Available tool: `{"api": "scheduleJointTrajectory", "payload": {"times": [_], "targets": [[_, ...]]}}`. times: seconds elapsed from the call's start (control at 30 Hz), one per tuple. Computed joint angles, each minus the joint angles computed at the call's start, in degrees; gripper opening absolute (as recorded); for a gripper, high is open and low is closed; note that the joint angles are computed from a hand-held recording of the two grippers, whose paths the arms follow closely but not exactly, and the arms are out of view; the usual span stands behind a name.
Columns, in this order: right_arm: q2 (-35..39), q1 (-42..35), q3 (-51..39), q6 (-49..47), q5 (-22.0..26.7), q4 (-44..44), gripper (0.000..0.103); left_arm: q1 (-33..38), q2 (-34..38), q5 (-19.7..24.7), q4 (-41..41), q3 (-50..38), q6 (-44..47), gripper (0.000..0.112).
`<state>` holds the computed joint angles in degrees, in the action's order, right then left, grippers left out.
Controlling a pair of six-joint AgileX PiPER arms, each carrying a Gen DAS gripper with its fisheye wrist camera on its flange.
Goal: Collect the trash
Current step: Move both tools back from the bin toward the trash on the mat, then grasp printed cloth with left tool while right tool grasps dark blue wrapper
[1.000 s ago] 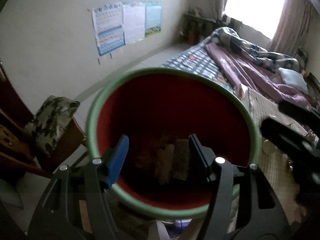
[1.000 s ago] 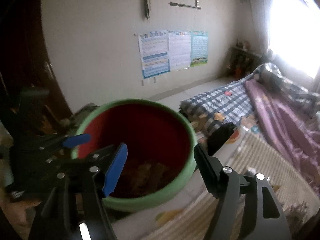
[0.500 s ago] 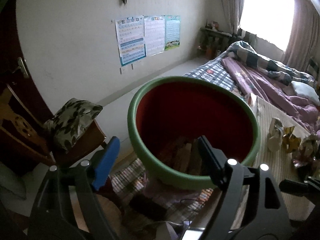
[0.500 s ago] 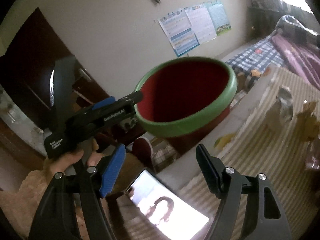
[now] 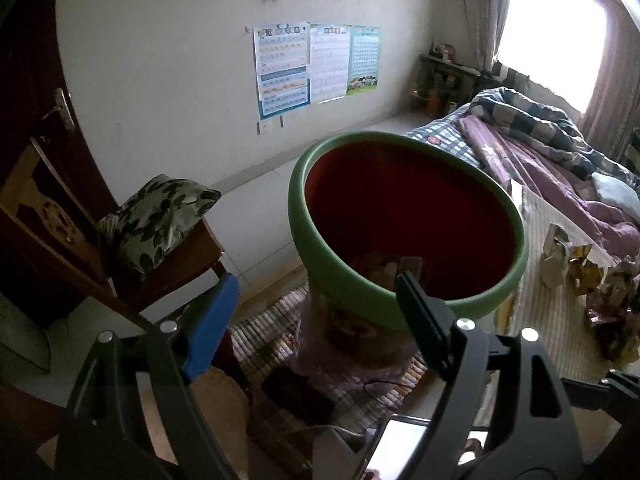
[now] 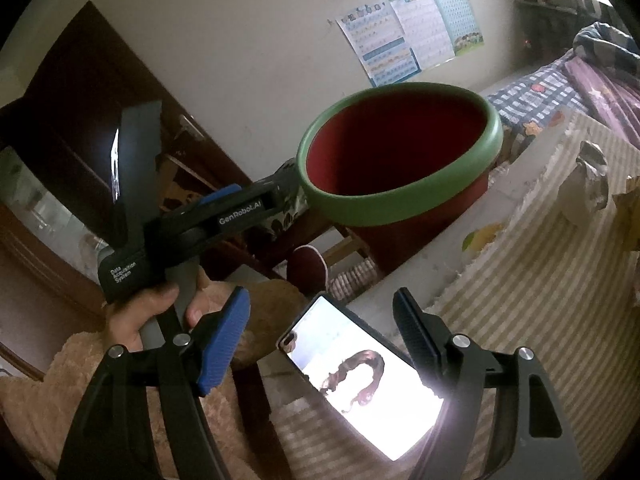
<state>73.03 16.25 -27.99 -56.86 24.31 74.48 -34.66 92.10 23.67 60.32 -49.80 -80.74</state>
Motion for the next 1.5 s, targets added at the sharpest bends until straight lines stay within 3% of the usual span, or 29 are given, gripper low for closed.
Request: {"api": "scheduleJointTrajectory", "payload": {"times": [0.27,0.43,0.53,0.67,0.73,0.83,0.9,0.97,1.03,1.1,1.23,1.3,1.37,1.47,1.5], "targets": [[-2.6,-0.77,2.91,1.5,-1.93,-1.54,0.072,-1.16,0.15,0.28,2.02,0.31,-1.57,0.078],[-9.21,-1.94,5.48,24.57,-10.39,-26.83,0.072,-3.71,-1.18,-0.62,3.43,0.0,-2.22,0.078],[-11.85,-9.52,8.33,26.23,-8.73,-31.16,0.072,-6.23,-0.33,-3.46,-6.49,-4.88,11.39,0.078],[-14.32,-22.56,13.53,13.67,-4.64,-23.07,0.072,-10.82,8.03,-7.96,-25.35,-16.73,34.3,0.078],[-15.96,-30.45,15.8,7.98,-1.31,-20.5,0.072,-12.73,13.99,-7.73,-36.16,-24.04,45.76,0.078],[-19.14,-41.03,16.88,4.99,3.95,-22.84,0.072,-14.06,25.06,-0.19,-52.02,-38.83,62.95,0.077],[-22.15,-48.77,16.94,2.54,8.15,-25.09,0.072,-13.84,33.27,6.47,-59.08,-49.79,70.9,0.068],[-24.14,-52.54,15.83,3.11,10.61,-27.29,0.072,-13.5,37.87,10.46,-60.62,-55.88,71.87,0.063],[-25.4,-61.63,15.22,-2.66,15.9,-26.56,0.072,-12.91,42.8,15.14,-64.33,-62.76,73.75,0.058],[-24.99,-66.58,14.08,-4.66,17.84,-26.82,0.072,-12.23,46.46,18.57,-66.26,-67.69,74.69,0.049],[-22.96,-68.16,11.65,-5.43,17.93,-26.33,0.072,-11.38,45.85,16.45,-69.76,-65.42,76.84,0.045],[-22.86,-70.51,9.93,-6.9,19.61,-26.53,0.072,-11.19,43.0,14.08,-69.51,-60.86,77.29,0.031],[-23.26,-74.62,7.28,-10.15,22.57,-26.56,0.072,-10.73,39.45,11.0,-71.06,-55.41,78.59,0.031],[-20.47,-75.77,3.15,-13.3,21.24,-25.36,0.072,-10.95,34.54,6.34,-70.45,-48.18,77.78,0.03],[-19.01,-76.1,1.39,-14.01,20.55,-25.42,0.077,-11.05,33.48,5.33,-70.24,-46.69,77.32,0.03]]}}
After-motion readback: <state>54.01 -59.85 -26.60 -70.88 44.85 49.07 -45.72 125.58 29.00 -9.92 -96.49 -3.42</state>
